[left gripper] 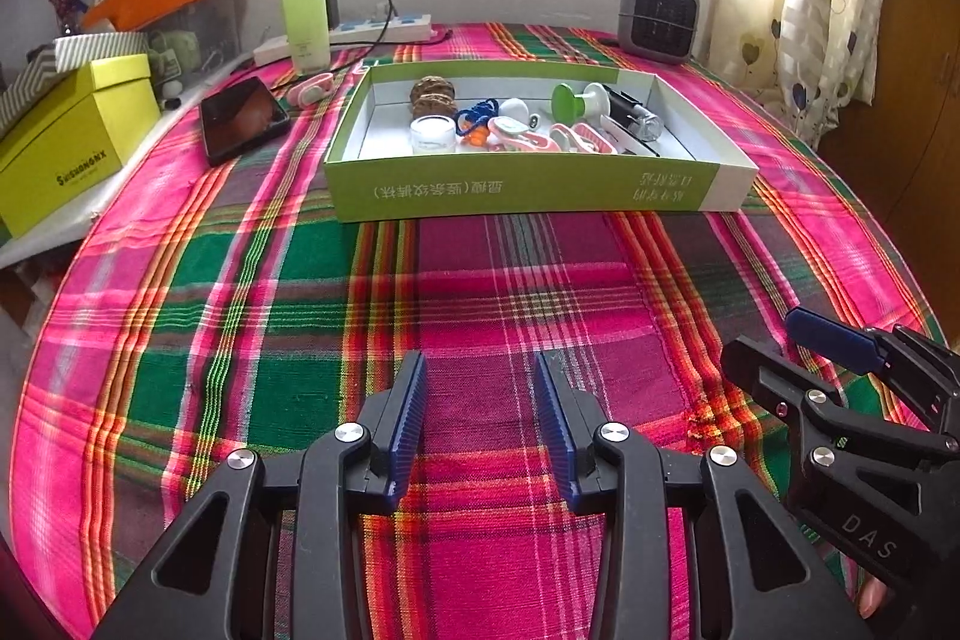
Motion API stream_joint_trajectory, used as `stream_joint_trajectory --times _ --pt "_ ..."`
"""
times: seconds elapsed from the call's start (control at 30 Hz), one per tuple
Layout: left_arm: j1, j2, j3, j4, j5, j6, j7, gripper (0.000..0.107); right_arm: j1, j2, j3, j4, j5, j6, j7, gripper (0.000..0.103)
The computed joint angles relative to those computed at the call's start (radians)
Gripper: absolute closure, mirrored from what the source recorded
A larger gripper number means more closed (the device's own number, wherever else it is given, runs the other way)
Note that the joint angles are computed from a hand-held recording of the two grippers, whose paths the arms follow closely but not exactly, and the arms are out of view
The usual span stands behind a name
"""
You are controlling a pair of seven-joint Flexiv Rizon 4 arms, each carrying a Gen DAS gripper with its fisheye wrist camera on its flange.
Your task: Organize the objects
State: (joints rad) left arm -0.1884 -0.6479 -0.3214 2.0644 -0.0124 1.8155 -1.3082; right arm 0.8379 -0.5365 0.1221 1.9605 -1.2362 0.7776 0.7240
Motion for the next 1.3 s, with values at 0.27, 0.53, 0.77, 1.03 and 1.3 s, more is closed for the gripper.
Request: stream_joint_trajectory --times 0.27,0.53,0.77,1.03,1.3 --pt "-0.026 -0.007 0.022 0.004 0.004 0.032 -0.013 0.061 0.011 -0.008 0.002 -0.01 0.025 -0.029 -0.026 0.051" --pt "-0.021 -0.008 0.018 0.004 0.011 0.033 -0.018 0.058 0.021 -0.012 0.004 -0.017 0.045 -0.051 -0.034 0.051" --pt "-0.056 -0.005 0.052 0.001 0.004 0.033 -0.014 0.054 0.02 -0.012 0.003 -0.016 0.043 -0.05 -0.032 0.051" --pt "-0.062 -0.004 0.057 0.002 0.0 0.035 -0.012 0.054 0.023 -0.015 0.005 -0.022 0.057 -0.06 -0.048 0.05" --pt "-0.064 -0.003 0.057 0.002 -0.001 0.035 -0.012 0.053 0.026 -0.016 0.003 -0.025 0.064 -0.063 -0.056 0.05"
